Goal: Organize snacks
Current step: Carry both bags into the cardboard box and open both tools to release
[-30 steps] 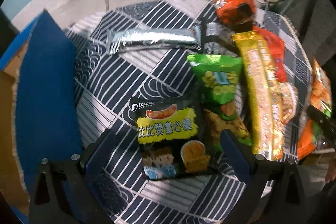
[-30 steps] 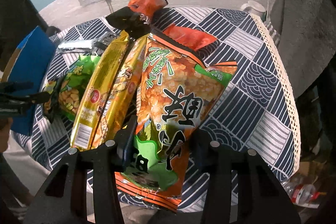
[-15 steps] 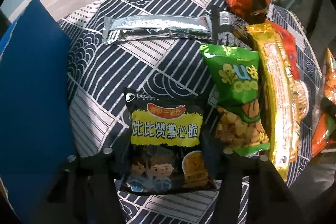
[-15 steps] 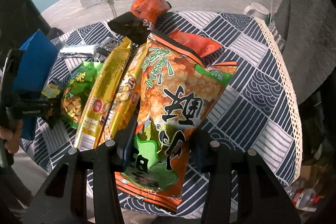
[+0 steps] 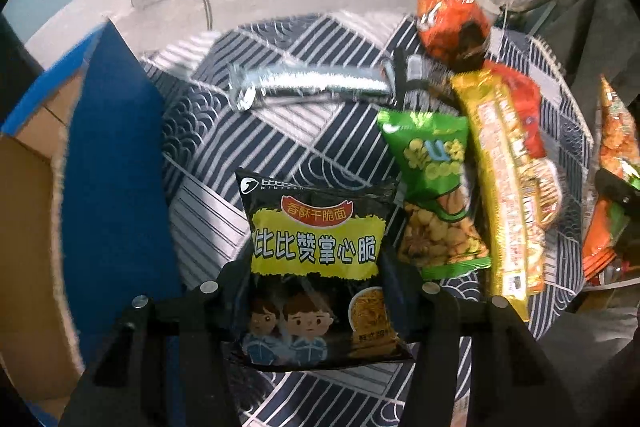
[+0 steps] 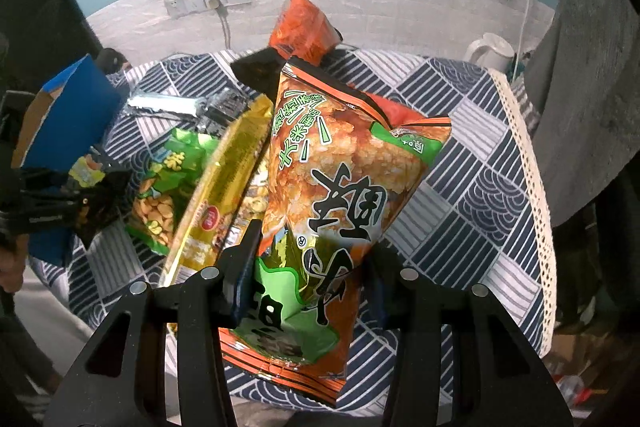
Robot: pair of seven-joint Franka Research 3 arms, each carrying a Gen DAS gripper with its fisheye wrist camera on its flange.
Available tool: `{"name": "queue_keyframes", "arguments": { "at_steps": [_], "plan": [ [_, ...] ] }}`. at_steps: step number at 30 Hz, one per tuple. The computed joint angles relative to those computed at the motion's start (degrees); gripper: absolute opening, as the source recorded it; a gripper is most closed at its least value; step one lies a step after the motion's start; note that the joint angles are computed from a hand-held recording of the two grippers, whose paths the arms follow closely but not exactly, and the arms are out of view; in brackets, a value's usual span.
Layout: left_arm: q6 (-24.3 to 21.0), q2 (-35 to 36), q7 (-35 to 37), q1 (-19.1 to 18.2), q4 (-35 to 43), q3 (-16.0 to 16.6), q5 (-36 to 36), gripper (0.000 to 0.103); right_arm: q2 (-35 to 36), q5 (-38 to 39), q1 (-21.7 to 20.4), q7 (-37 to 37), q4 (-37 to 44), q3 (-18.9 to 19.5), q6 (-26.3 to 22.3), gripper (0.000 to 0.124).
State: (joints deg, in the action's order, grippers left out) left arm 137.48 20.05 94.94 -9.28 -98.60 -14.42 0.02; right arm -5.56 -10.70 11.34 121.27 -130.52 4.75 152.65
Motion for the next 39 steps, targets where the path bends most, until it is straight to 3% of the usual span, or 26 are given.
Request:
{"name": "queue_keyframes", "arguments": {
  "at_steps": [10,21,39],
  "plan": [
    [6.54,-7.90,5.65,1.50,-5.22,-0.14,-2.79,0.055,-0.11,-2.58,0.49,0.51,3.05,0.67,-0.64,0.045],
    [9.41,-13.00,11.78,4.05,-6.95,2.41,-8.24,0.055,3.36,-1.90,3.18,-2.47,10.09,1.01,-1.70,0.045],
    [11.52,-14.69,13.14,9.45,-9.80,6.39,-8.22,0.055,19.45,3.24,12.20,-9.03,34.61,-0.15,-7.97,0.045]
  ]
}}
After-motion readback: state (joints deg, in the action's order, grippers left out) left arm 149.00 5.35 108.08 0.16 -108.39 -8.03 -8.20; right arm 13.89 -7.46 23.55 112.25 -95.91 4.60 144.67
